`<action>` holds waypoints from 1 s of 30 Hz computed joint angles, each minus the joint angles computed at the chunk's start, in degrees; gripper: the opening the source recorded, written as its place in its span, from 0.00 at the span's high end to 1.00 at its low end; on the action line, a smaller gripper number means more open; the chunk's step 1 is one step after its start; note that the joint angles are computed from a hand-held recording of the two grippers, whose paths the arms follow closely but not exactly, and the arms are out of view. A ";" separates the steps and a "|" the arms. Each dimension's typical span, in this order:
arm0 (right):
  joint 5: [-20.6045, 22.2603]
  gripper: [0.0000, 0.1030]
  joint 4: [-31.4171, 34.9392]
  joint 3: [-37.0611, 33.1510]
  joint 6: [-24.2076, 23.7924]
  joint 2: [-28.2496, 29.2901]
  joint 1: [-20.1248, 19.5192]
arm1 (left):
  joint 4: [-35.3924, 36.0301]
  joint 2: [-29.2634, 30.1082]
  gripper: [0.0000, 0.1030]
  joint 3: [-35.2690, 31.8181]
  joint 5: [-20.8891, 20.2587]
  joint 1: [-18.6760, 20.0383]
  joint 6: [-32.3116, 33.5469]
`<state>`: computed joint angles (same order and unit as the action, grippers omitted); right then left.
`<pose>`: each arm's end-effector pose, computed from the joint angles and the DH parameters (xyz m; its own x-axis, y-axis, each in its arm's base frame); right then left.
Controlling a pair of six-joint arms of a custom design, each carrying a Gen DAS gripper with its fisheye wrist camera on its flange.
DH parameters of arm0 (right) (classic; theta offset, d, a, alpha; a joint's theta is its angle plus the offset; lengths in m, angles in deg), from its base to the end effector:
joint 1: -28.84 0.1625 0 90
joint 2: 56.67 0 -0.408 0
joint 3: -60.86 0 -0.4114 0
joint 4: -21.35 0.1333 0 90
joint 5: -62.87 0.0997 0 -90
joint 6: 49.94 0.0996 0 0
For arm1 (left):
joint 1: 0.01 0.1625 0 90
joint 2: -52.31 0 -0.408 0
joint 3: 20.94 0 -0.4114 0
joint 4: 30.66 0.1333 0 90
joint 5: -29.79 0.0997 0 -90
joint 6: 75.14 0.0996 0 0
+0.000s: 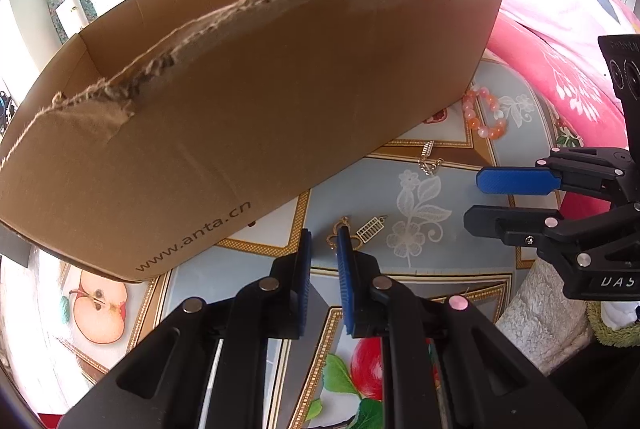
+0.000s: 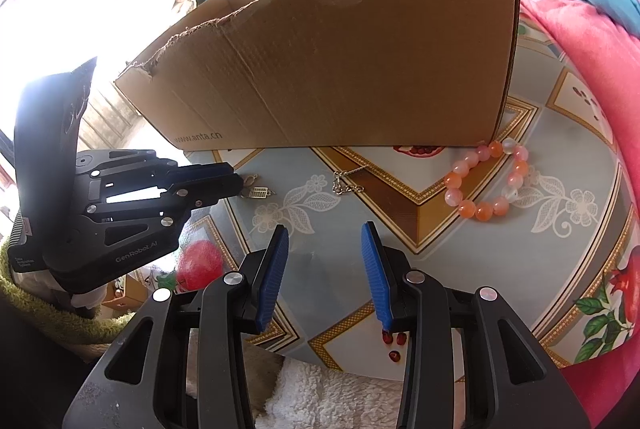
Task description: Organize jewelry
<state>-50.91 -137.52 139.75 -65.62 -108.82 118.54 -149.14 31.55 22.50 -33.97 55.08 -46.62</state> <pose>0.0892 -0.7533 0.2988 -0.8807 0.0646 0.4692 -0.2432 0.7884 -0.5650 -0.3521 -0.8144 0.0697 -0.3969 0.8084 -0.4347 0.8637 0.4893 0.1212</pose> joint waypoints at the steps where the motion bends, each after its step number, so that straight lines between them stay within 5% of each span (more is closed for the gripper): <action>1: -0.05 0.65 0.02 -0.09 -0.06 0.01 0.01 | 0.07 -0.03 0.88 -0.07 -0.04 0.04 -0.09; 9: 2.61 0.68 -2.19 -1.27 -5.53 1.13 0.54 | -0.62 -0.19 0.88 0.36 -0.71 0.25 -0.01; 18: 6.28 0.89 0.74 -6.63 -12.33 4.58 0.44 | -1.59 -1.12 0.88 1.22 -3.60 1.23 0.45; 30: 4.13 0.94 5.07 -10.12 -15.93 6.96 0.18 | -2.44 -2.09 0.88 2.33 -4.40 1.59 0.95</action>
